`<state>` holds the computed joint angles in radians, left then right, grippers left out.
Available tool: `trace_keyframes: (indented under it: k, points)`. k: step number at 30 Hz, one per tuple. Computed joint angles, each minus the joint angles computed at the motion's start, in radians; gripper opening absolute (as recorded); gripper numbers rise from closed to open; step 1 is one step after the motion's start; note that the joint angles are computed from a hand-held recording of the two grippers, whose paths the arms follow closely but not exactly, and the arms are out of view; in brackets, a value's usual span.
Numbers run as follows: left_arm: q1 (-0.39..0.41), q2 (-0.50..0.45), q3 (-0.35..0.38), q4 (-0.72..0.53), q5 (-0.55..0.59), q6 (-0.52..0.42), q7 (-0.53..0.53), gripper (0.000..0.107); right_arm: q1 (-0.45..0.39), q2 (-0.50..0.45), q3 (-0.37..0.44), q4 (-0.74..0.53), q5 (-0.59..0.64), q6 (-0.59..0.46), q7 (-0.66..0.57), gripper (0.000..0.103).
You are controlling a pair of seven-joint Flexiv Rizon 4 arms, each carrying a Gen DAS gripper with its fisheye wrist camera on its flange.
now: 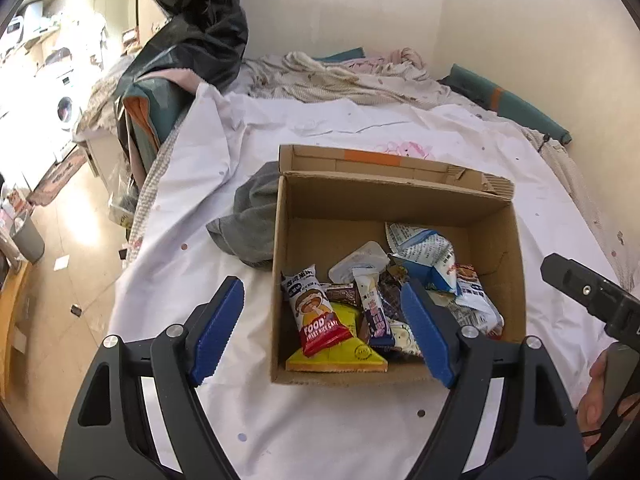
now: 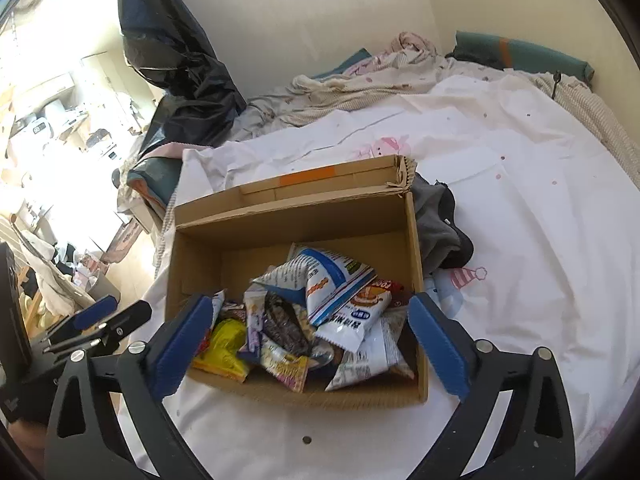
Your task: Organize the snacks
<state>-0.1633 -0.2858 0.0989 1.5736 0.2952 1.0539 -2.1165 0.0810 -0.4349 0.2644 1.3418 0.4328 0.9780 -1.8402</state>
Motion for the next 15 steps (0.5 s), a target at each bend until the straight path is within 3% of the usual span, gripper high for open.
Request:
trace_keyframes:
  k: [5,13,15]
  points:
    - [-0.011,0.055,0.000,0.056,0.024,-0.024,-0.019,0.078,-0.015,0.057,0.012,0.081,0.036,0.028,-0.022,0.101]
    - [-0.026,0.138,-0.015,0.112,0.164,-0.049,-0.147,0.078,0.011,0.135,-0.005,0.206,0.027,0.116,-0.042,0.101]
    - [-0.024,0.151,-0.025,0.121,0.193,-0.054,-0.171,0.086,0.011,0.151,-0.005,0.231,0.038,0.134,-0.045,0.101]
